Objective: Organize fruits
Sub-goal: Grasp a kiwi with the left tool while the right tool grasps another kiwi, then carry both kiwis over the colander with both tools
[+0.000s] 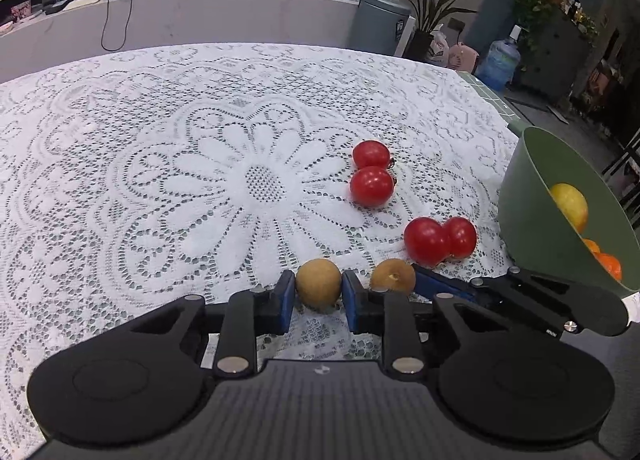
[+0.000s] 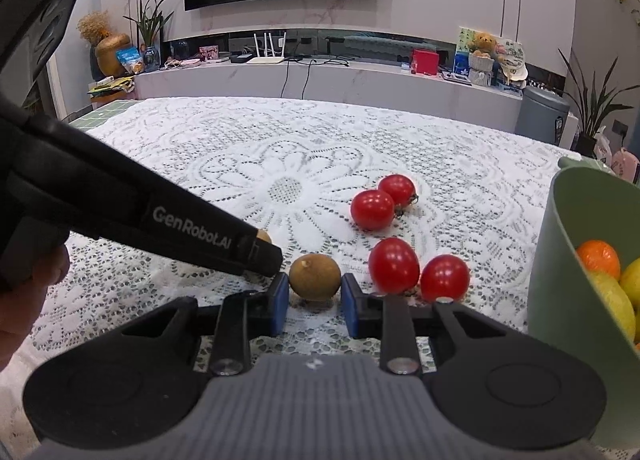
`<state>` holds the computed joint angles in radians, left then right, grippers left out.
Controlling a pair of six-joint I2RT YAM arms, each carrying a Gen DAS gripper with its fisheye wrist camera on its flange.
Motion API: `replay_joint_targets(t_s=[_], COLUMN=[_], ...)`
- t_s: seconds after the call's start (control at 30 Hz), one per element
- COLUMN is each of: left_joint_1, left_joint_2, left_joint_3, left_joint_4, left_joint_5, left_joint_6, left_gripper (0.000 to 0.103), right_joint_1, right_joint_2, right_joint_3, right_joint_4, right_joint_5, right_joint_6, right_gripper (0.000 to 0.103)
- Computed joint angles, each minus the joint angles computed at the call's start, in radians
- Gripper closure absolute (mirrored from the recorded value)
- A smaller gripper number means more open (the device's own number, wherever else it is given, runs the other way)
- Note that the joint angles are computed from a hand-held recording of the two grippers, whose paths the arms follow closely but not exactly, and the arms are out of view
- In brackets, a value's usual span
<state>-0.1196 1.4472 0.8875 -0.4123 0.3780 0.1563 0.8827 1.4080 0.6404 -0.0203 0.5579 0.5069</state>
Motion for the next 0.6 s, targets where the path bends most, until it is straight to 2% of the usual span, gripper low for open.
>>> replay_joint_targets(t_s=[0.37, 0.6], left_joint_1=[0.031, 0.026], left_joint_2=[-0.161, -0.253], left_joint_3=[-0.028, -0.022], left_joint_4=[-0.055, -0.107], left_joint_5=[0.012, 0.026], left_joint_6=[0.012, 0.004], left_gripper=[0.075, 0.075], right_joint_1=[0.071, 0.149], right_joint_2=[-0.098, -0.22], right_joint_3=[0.031, 0.044], right_joint_4=[-0.143, -0.262], right_joint_5=[0.086, 0.194], right_joint_6=[0.045, 0.096], right_gripper=[0.078, 0.078])
